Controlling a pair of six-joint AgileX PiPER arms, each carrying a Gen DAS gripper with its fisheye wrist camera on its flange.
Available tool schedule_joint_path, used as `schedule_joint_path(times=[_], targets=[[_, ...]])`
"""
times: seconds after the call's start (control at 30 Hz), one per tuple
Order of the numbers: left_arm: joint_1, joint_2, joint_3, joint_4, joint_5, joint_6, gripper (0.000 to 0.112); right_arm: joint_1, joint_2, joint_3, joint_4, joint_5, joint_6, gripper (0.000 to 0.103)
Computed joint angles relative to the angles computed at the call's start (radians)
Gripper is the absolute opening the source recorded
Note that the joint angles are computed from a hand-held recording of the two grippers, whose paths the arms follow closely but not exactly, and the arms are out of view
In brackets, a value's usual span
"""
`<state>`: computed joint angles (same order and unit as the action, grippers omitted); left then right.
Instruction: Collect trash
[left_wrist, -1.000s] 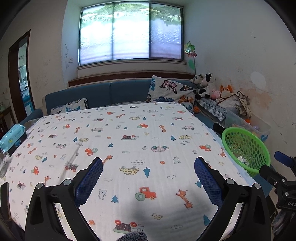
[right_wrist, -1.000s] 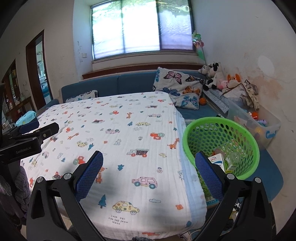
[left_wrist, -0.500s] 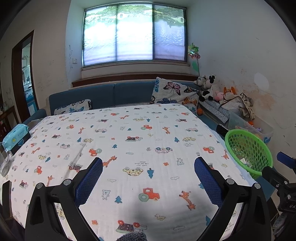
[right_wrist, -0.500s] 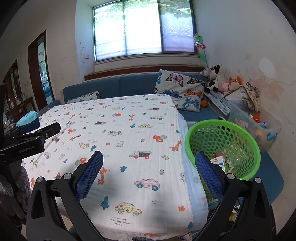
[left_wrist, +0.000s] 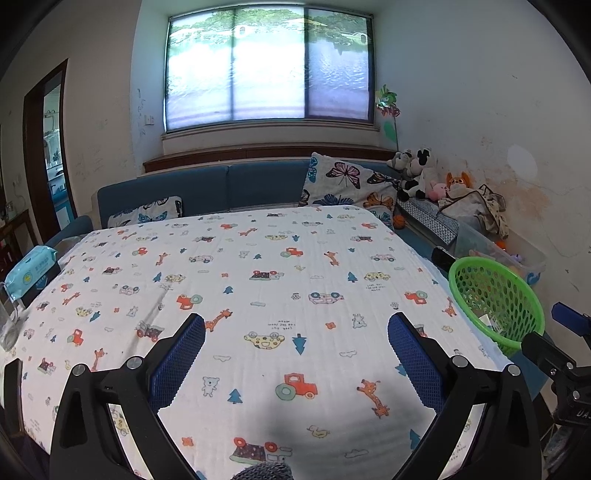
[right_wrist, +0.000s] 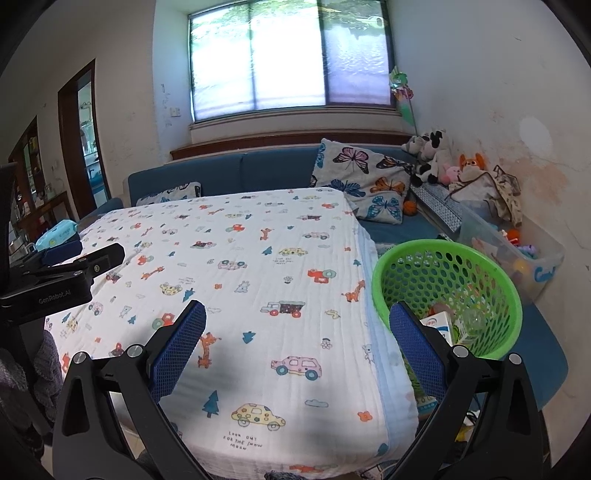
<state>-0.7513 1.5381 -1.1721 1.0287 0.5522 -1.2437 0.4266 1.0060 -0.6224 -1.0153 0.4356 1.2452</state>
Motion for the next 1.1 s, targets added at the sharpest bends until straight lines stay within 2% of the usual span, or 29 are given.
schedule_joint_path(times=[1.1], targets=[[-0.001, 0.008, 0.01, 0.007, -0.003, -0.014, 0.096, 0.007, 0.011, -0.003, -0.012, -0.003, 0.011, 0.099]])
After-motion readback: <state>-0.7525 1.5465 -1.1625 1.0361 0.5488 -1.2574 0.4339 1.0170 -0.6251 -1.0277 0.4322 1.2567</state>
